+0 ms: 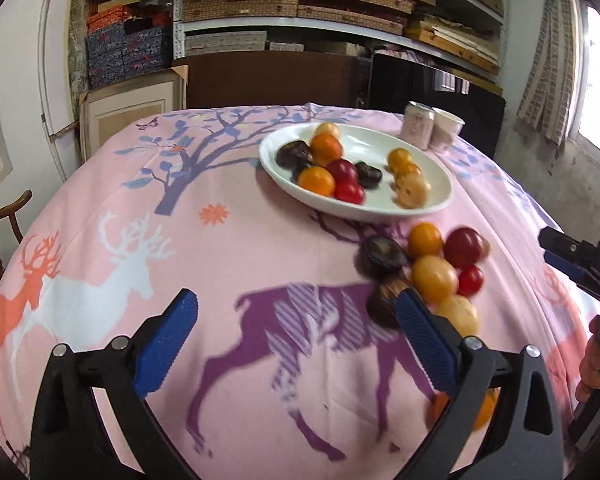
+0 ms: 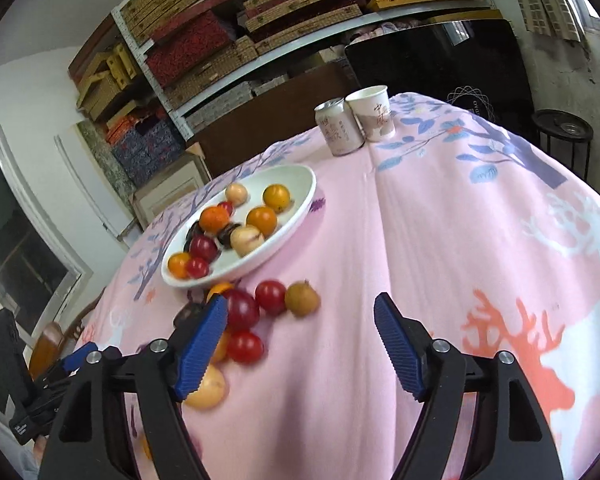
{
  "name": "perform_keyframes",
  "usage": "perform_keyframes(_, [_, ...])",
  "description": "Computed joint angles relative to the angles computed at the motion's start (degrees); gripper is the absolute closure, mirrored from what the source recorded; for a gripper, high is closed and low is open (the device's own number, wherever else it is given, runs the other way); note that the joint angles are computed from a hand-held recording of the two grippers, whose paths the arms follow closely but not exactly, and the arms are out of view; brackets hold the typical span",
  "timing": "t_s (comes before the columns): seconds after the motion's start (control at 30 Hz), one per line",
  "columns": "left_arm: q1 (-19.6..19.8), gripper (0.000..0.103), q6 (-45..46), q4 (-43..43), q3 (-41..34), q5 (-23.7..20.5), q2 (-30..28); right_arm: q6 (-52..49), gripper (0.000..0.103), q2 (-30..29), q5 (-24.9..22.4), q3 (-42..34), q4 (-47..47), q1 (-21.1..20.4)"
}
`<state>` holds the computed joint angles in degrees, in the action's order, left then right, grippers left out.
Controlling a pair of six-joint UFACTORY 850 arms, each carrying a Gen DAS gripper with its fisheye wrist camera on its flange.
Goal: Organize fruits
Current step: 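Withdraw both tools from the plate toward the fruit pile, then move the left tool toward a tangerine while the right approaches a red tomato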
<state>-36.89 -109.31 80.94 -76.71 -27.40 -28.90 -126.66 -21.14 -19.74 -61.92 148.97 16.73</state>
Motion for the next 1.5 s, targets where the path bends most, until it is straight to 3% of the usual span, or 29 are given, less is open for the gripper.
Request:
perform_keyframes(0.1, [-1.4,0.005,1.1,-0.7,0.5,-0.5,0.2,-5.9,0.025,1.3,-1.0,2.0,3.9,0.6])
perform_keyframes(0.23, [-3.6,0.005,3.1,-1.4,0.8,0.1,0.3,-12.8,0.017,2.2,-1.2,3.1,9.2,1.5])
perform_keyframes(0.47, [-7.8,0.005,13.1,-4.5,-2.7,-5.6,-2.6,-9.9,0.016,1.9,-0.3,2.9,7.5,1.1])
perform_keyframes(1.2, [-8.4,0.004,15.0,-6.5,-4.1,-8.6,-3.4,-6.4,0.014,1.7,0.2,2.6,5.1,0.6])
perform_keyframes(1.3, [-8.2,0.004,15.3,-7.4,-4.0,-7.4,-3.3,-6.1,0.014,1.9,0.2,2.7,4.9,0.7])
perform_keyframes(1.43, [-7.3,0.004,19.5,-13.0,-4.3,-1.2,-3.1,-6.0,0.014,1.9,0.2,2.8,4.9,0.7])
perform_keyframes(1.5, [-7.4,0.004,19.8,-13.1,-4.5,-1.5,-3.3,-5.7,0.014,2.0,0.3,2.8,4.8,0.7])
